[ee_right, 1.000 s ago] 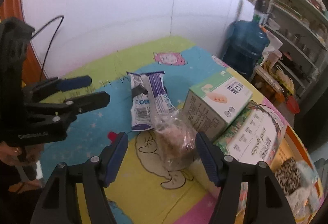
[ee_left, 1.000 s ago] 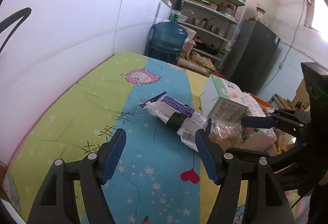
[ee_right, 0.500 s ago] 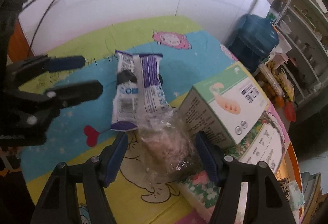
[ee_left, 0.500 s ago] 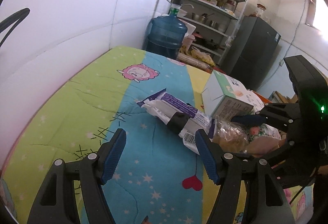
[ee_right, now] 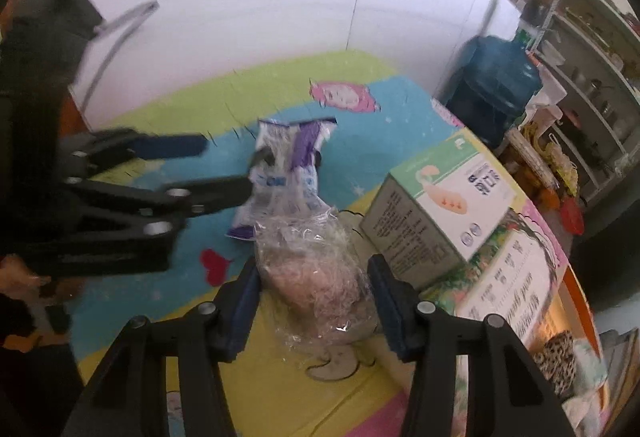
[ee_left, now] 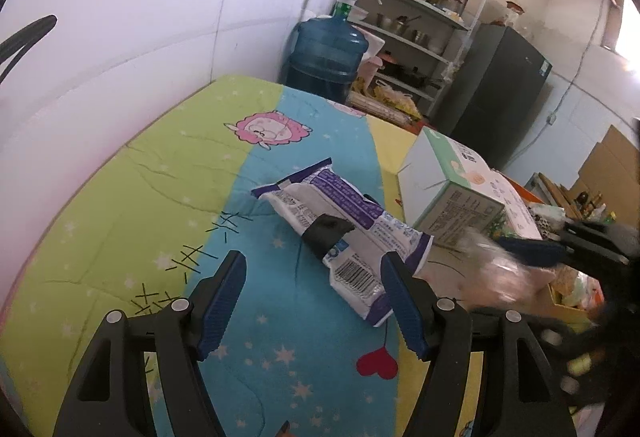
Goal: Organize soft objects
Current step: 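Grasp the white-and-purple snack packet with the left tool while the right tool holds the bag, then carry the snack packet and plastic bag over the orange box lid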
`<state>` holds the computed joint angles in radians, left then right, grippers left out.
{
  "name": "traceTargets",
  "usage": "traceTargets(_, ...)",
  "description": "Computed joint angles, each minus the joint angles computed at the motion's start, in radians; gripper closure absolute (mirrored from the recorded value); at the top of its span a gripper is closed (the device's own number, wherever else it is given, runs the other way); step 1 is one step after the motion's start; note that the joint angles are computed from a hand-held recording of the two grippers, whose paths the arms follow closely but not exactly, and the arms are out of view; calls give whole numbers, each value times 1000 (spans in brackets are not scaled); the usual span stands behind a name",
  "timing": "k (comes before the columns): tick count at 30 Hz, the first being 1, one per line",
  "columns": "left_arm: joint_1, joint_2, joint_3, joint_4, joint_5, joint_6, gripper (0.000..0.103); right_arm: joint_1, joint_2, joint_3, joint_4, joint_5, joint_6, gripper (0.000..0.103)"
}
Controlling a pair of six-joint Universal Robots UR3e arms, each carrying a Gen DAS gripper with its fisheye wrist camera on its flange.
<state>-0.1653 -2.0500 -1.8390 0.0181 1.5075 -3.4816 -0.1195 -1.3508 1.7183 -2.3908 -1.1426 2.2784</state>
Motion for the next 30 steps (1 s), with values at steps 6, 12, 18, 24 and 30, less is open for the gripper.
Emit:
traceTargets(6, 3, -51, 90, -89, -2, -35, 32, -139, -194, 177, 51, 192, -51, 50)
traceTargets(12, 24, -90, 119, -81, -50, -79, 59, -250, -298, 280, 151, 317, -118, 49)
traceTargets(18, 26, -123, 150, -68, -83, -98, 89, -317, -313, 325, 235, 403, -185, 49)
traceTargets(24, -14, -115, 155, -38, -2, -86, 95, -382, -339, 362, 336, 456, -250, 49)
traceTargets(30, -47, -89, 134, -7, 58, -66, 97, -423, -344, 370, 377, 485, -257, 49)
